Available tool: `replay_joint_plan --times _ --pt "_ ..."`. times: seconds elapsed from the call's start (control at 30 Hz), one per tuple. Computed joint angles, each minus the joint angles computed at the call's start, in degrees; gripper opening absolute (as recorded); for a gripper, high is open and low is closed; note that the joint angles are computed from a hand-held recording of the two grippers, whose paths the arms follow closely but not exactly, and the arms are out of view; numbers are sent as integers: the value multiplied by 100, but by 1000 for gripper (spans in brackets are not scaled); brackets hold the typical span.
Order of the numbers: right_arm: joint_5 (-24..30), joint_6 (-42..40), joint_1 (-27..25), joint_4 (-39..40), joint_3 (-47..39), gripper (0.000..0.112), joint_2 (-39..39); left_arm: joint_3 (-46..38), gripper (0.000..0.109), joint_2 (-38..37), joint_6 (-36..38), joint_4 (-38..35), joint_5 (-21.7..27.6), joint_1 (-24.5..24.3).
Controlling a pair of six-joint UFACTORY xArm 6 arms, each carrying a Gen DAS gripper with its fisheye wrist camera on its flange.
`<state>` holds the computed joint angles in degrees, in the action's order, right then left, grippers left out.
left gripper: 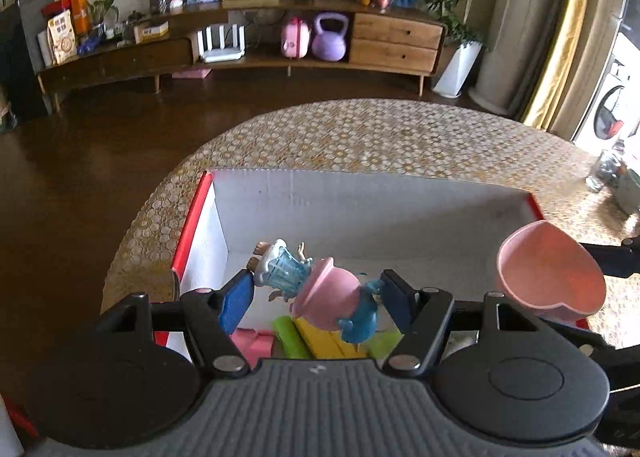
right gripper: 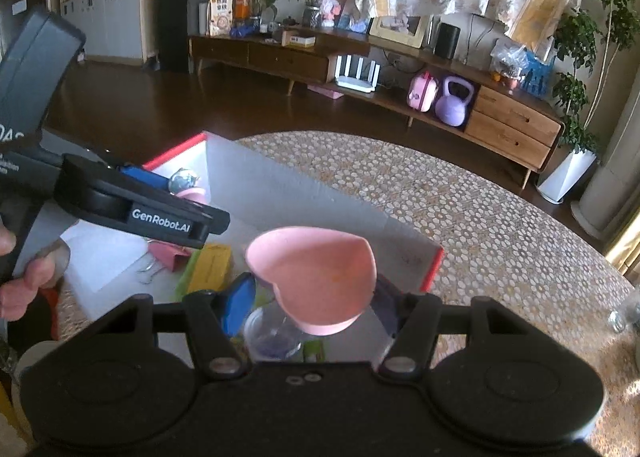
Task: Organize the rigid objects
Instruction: 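Lift and carry the toy and pink bowl with both tools over the red box, then open the left tool to drop the toy while the right tool releases the bowl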
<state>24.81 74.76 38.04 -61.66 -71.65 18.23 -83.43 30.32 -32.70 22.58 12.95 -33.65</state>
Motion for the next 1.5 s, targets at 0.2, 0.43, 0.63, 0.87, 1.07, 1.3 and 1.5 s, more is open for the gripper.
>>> replay_joint_plan --times 0.2,0.43,0.63,0.87,1.07,1.3,1.5 --pt "-105 -566 -154 598 -531 62 582 -706 69 532 393 -499 454 21" --pt "-101 -1446 -134 1624 -890 62 971 -1608 69 1052 926 -1029 1168 -5" --pt "137 -2223 -60 2422 -1092 62 1174 -2475 69 1533 1339 -1318 1930 -98" --pt "132 -2517 -67 2771 -1069 61 1240 -3073 69 1944 1694 -1858 2441 -102" --pt "-139 -2203 -115 2556 -842 64 1076 -3095 68 1974 1845 -2101 2560 -74" --pt "-446 -1489 -162 1921 -373 67 610 -2272 68 1386 1787 -2163 1925 -96" --pt "-575 -980 -138 1356 104 69 62 -1251 68 648 1689 -1974 1285 -209"
